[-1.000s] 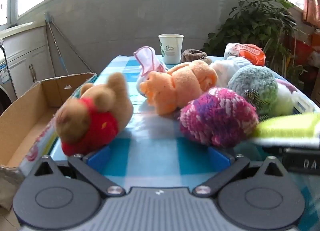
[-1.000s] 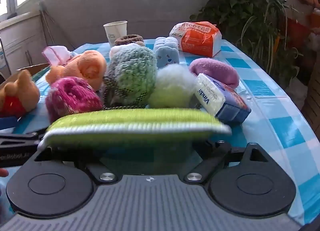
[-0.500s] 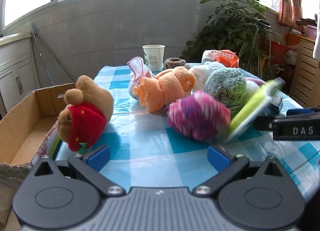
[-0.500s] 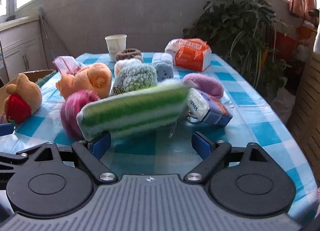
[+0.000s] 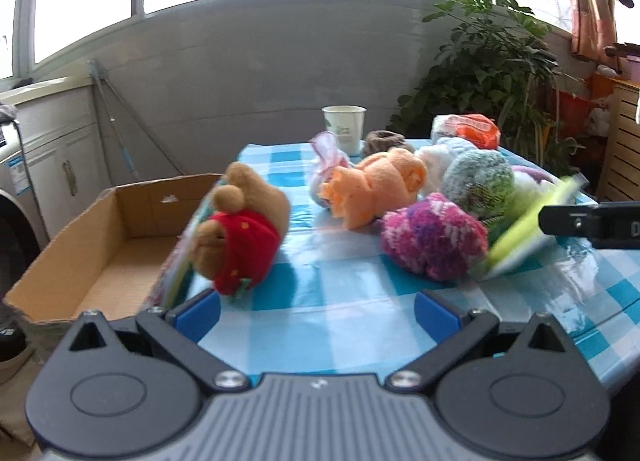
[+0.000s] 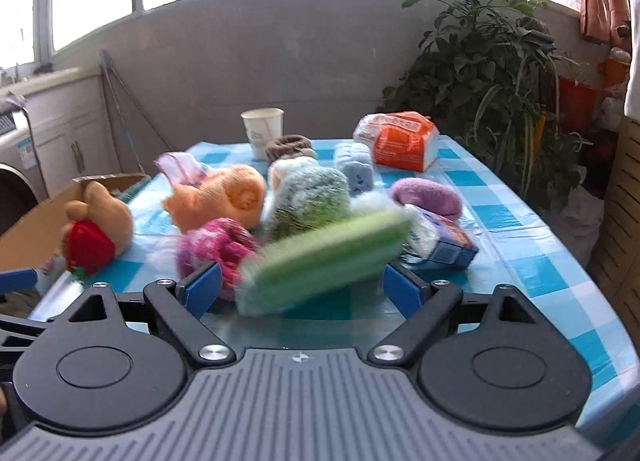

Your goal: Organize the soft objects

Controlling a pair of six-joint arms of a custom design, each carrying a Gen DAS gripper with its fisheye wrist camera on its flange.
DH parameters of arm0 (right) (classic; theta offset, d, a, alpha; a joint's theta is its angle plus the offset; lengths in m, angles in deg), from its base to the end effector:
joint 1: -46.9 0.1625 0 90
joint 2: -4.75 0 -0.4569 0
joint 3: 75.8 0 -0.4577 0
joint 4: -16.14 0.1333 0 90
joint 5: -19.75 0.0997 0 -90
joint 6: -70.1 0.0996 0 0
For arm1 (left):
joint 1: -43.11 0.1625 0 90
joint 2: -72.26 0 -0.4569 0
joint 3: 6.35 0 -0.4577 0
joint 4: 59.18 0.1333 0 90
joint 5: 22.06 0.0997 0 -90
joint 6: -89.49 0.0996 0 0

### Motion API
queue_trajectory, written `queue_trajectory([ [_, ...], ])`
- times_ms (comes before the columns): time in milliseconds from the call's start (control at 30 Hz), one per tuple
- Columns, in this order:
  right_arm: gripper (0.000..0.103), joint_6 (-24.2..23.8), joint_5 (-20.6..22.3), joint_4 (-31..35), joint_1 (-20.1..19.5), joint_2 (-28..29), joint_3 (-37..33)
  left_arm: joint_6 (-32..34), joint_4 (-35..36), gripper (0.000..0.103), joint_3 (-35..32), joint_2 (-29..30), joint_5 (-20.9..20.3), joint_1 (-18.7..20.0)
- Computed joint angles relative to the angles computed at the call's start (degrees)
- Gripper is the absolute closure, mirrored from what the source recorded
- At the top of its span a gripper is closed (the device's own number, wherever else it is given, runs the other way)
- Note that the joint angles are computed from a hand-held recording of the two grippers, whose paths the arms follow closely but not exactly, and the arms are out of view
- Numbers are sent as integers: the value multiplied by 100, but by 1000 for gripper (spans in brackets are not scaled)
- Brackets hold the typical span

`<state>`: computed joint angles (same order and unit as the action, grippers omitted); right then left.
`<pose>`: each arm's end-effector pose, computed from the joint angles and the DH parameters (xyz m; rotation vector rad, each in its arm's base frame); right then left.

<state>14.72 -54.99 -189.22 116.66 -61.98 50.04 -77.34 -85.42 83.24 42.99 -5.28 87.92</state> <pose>-0.0409 -0.5719 0.2190 0.9074 -2.2841 1.2366 -0.2597 -0.5802 -0.1105 0.2566 1.9086 -1.2812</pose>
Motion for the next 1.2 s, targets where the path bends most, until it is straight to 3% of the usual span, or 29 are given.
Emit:
queue_trajectory([
  [300, 0, -221, 306, 82, 68, -251, 500, 973, -1632, 1, 783, -461, -528, -134],
  [633, 0, -600, 612, 412, 28, -649, 968, 1429, -2519, 1, 1297, -724, -782, -286],
  [933, 0, -730, 755, 686, -115, -960, 1123, 1569, -2725, 1, 1397, -763, -606, -326],
  [1200, 0, -742, 886, 547, -450, -1010, 1016, 1356, -1983, 1, 1038, -546, -96, -273],
])
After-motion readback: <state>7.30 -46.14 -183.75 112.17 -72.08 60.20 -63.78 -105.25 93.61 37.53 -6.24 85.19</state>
